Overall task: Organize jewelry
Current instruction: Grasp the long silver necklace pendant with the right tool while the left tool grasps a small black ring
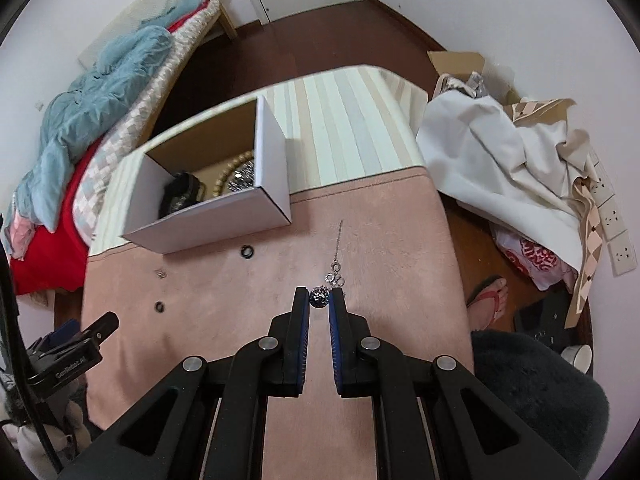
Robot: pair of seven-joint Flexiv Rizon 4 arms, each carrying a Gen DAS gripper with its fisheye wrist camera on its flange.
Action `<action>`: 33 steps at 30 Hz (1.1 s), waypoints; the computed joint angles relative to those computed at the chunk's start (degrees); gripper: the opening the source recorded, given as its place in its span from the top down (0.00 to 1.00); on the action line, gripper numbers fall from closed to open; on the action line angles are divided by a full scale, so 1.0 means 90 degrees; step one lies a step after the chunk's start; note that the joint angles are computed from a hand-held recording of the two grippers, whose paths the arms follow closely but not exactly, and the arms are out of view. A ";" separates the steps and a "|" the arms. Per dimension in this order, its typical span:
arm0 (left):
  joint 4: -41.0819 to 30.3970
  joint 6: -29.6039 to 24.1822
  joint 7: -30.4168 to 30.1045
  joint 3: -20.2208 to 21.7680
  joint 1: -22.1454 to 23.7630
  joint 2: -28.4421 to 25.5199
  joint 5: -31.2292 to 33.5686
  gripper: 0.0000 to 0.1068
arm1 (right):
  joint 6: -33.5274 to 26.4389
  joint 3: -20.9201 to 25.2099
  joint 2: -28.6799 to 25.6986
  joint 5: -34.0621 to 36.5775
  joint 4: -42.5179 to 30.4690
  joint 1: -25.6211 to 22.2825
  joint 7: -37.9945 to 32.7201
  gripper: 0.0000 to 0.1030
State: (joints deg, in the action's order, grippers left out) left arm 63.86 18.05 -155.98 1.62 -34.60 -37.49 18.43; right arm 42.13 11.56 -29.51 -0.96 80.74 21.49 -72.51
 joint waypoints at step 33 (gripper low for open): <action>-0.0902 0.0473 0.0980 0.0144 -0.0157 -0.0534 -0.0197 0.91 | 0.0255 0.0142 0.0221 0.0050 -0.0056 -0.0054 -0.0159 0.90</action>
